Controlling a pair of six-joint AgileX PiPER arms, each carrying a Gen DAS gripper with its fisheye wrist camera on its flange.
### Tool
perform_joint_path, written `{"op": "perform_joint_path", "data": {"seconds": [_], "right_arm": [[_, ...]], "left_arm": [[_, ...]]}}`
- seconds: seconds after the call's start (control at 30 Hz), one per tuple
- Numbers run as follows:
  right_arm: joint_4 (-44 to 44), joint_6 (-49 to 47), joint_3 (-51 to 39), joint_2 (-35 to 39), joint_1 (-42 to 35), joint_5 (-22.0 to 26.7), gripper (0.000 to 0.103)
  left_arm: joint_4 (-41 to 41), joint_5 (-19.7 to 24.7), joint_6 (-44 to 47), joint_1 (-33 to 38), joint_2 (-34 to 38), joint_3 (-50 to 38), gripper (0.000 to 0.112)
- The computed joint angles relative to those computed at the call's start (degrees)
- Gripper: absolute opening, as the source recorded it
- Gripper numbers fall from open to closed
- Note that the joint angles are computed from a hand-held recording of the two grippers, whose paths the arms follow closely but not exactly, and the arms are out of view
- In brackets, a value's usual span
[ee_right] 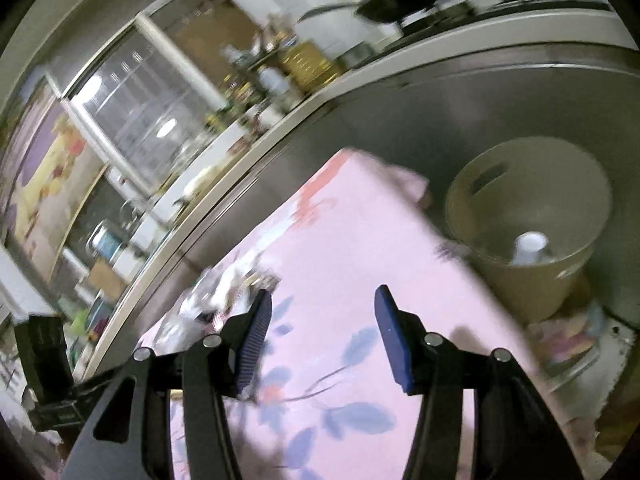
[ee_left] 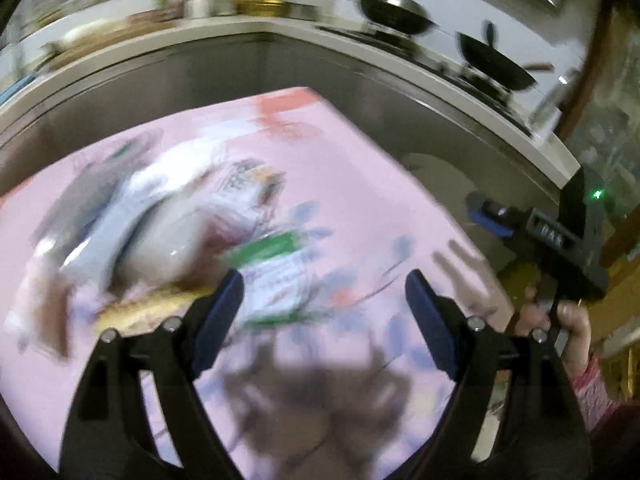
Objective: Collect trash
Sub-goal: 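Move both open tools back over the trash pile, then grasp the pink-and-white paper cup with the left tool while the right tool grasps the clear plastic cup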
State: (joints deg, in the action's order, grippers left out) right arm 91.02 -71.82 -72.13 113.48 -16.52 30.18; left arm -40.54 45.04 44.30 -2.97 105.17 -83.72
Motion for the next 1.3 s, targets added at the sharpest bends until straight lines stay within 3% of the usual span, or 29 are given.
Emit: {"op": "perform_joint_path", "data": {"seconds": [0.2,0.27,0.4,0.63,0.83,1.0,1.13,1.2,1.23,1.3], "right_arm": [[-7.6,9.0,-3.0,0.7,7.6,-1.1,0.052],[-11.8,14.7,-5.4,1.6,10.2,-0.4,0.052],[-18.5,23.5,-9.7,2.6,14.8,0.0,0.052],[-32.1,41.6,-21.5,7.2,21.3,2.1,0.052],[-42.0,57.3,-35.4,14.5,23.8,7.2,0.052],[-51.0,70.1,-48.3,22.0,24.8,12.3,0.052],[-51.8,76.1,-57.8,29.2,25.0,16.2,0.052],[-48.7,74.8,-59.3,31.3,24.5,17.1,0.041],[-45.9,72.1,-57.8,31.0,24.0,16.9,0.035],[-42.4,66.3,-51.3,27.6,23.6,14.3,0.031]], "left_arm": [[-4.4,-2.3,7.1,20.1,-4.2,8.4,0.079],[-2.0,-4.8,4.7,22.6,-3.3,7.7,0.079],[0.7,-5.2,-0.4,26.2,2.0,2.5,0.081],[-11.3,12.4,-0.2,31.7,11.6,-6.9,0.075],[-14.4,19.3,-7.4,31.9,20.1,-18.8,0.073],[-13.0,21.2,-13.2,30.1,25.7,-27.5,0.051],[-13.2,23.7,-17.6,29.9,30.4,-32.4,0.008],[-15.0,23.6,-17.1,30.5,29.7,-29.8,0.005],[-15.4,23.1,-16.0,30.8,28.8,-28.2,0.003],[-17.0,21.9,-11.9,31.5,25.3,-23.3,0.003]]}}
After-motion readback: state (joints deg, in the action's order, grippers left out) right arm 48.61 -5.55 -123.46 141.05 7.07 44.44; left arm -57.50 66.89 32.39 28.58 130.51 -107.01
